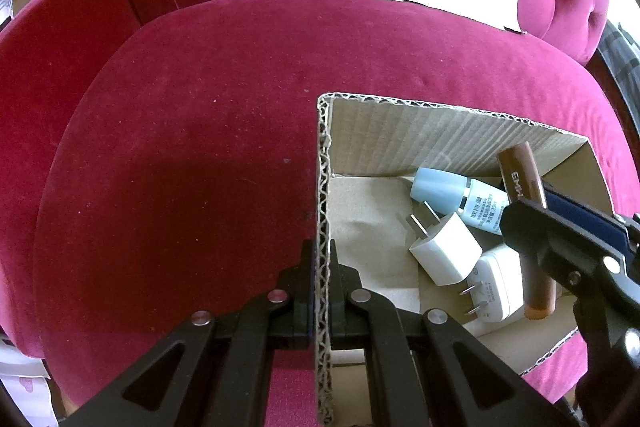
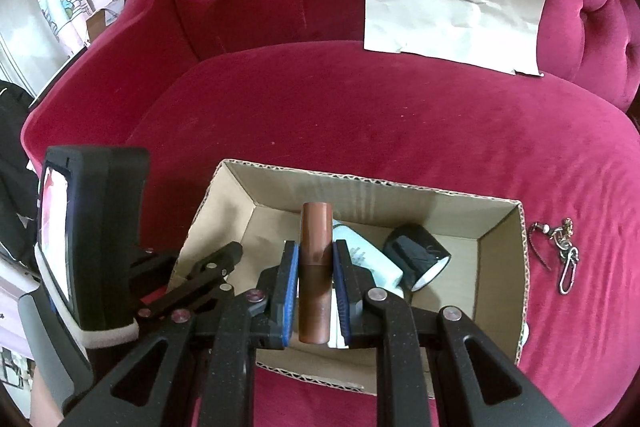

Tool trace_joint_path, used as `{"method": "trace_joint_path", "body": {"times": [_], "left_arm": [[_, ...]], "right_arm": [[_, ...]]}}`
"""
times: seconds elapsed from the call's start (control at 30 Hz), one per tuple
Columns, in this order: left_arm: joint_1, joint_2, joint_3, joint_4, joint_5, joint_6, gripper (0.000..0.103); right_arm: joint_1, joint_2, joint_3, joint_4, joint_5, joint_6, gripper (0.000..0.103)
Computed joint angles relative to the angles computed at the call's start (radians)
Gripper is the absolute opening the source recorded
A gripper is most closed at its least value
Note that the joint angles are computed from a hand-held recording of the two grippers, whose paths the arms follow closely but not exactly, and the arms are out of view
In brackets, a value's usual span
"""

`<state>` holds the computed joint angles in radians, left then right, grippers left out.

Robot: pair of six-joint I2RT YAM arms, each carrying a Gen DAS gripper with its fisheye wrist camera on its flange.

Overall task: Organize rigid objects
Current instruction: 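Carry the brown cylinder over the box and release it inside, then move the right gripper back over the seat to the silver keychain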

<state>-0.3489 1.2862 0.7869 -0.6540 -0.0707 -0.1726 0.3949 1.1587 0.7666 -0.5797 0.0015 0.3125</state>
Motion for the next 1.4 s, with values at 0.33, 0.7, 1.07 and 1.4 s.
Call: {"method": "trace_joint_path", "body": {"times": [0.33, 0.7, 1.07, 1.4], "left_arm": [[-0.001, -0.004, -0.003, -0.001, 0.001, -0.001, 0.003], [0.017, -0.013, -0.006, -0.003, 0.021, 0.003, 0.003], [0.0, -0.004, 0.002, -0.007, 0.0, -0.005, 0.003], [-0.02, 0.006, 0.009, -0.008, -0.013, -0.021, 0.003]], "right_arm": [[-0.022, -0.001, -0.006, 0.014, -0.018, 0.004, 0.024], [-0.037, -0.019, -0.012, 0.012, 0.058, 0.025, 0.086], [-0.088, -0.05, -0.018, -0.002, 0.055, -0.011, 0.103], [-0.165, -0.113, -0.011, -0.048, 0.054, -0.074, 0.103]]}}
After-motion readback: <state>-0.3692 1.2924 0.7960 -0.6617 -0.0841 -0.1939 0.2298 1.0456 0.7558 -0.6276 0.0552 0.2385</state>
